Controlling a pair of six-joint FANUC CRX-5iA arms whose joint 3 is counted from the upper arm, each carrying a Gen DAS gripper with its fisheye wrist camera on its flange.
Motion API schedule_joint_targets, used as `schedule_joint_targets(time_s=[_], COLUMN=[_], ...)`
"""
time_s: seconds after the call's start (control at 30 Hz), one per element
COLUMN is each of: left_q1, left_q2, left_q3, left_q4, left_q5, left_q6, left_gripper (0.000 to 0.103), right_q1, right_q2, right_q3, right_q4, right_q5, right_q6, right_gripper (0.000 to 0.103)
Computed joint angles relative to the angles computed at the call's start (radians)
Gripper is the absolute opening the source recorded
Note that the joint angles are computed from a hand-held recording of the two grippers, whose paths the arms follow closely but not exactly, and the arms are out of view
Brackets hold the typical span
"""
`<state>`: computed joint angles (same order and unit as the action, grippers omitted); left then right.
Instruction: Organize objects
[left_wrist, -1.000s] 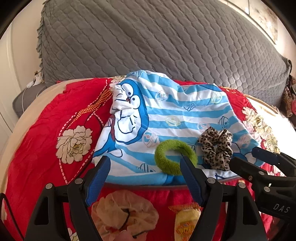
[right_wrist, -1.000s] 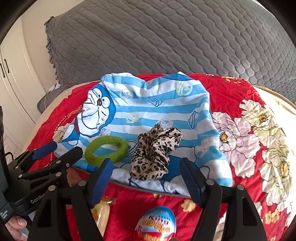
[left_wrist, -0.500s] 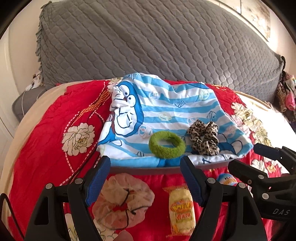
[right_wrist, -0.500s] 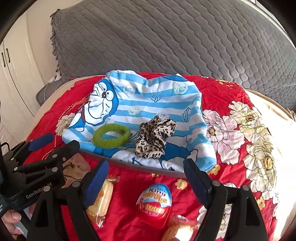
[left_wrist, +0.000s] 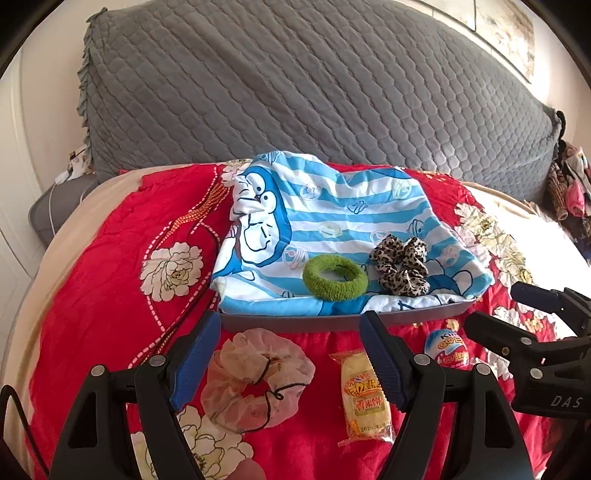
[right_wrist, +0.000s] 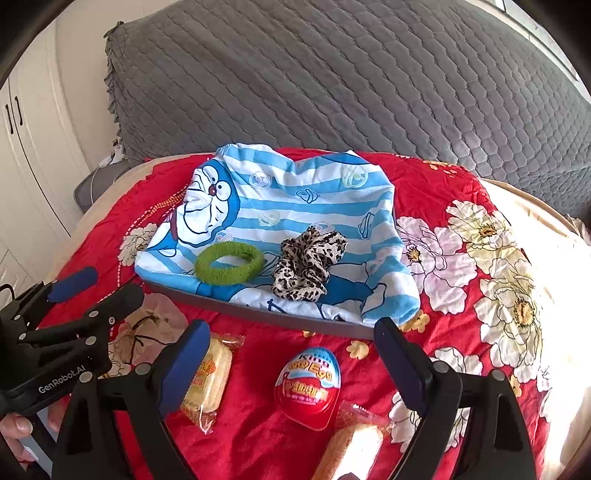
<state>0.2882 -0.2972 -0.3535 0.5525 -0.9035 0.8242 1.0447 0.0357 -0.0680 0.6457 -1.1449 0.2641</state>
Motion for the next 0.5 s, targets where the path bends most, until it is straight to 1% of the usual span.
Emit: schedule_joint_targets(time_s=[0.5], left_q1=[0.012], left_q2=[-0.067], left_q3=[-0.026], left_q4=[0.027], left_q5=[-0.037], left_q6=[-0.018], left_gripper=[0.079], right_q1=[0.067], right_q2=[-0.076], right_q3=[-0.045], right_q4=[0.053], right_q5=[-0.056], right_q6=[-0.055], right_gripper=[0.090])
